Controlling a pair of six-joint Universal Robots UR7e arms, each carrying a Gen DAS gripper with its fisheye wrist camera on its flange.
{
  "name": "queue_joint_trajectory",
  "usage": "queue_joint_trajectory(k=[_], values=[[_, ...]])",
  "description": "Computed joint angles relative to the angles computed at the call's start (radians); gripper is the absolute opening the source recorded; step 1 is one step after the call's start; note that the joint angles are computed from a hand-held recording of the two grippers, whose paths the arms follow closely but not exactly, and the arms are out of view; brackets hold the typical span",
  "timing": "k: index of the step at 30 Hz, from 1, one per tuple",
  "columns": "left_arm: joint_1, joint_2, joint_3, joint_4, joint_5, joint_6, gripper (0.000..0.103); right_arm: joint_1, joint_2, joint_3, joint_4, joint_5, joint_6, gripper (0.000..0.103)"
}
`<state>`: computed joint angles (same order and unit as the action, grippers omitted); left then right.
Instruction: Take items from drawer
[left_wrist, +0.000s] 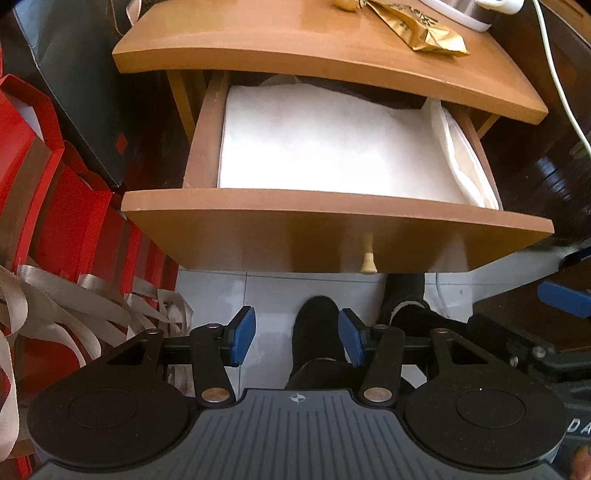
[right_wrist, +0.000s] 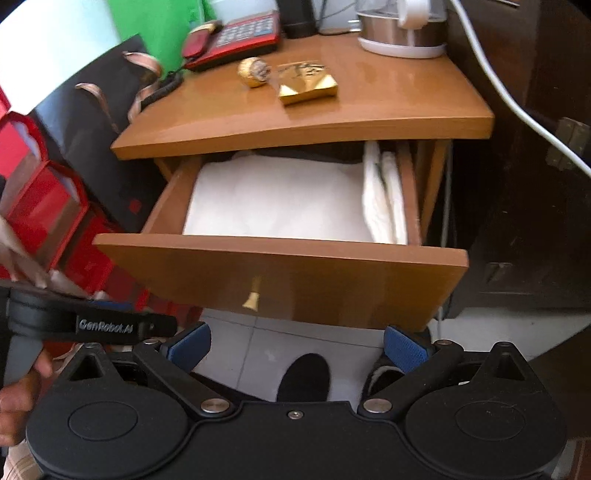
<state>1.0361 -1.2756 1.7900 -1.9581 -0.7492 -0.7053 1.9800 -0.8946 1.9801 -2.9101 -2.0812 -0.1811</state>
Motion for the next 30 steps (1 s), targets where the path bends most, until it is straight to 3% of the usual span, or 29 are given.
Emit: queue_joint_trajectory(k=[15,30], values=[[0.013,0.028,-0.026,0.044,-0.003,0.005,0.053,-0.012,0.022,-0.010,0.012,-0.087,0.079,0.101],[0.024,0.051,-0.044,0.061,-0.010,0.010,0.053,-0.017,0.040,-0.023,0.015,-0.085,0.087,0.101]])
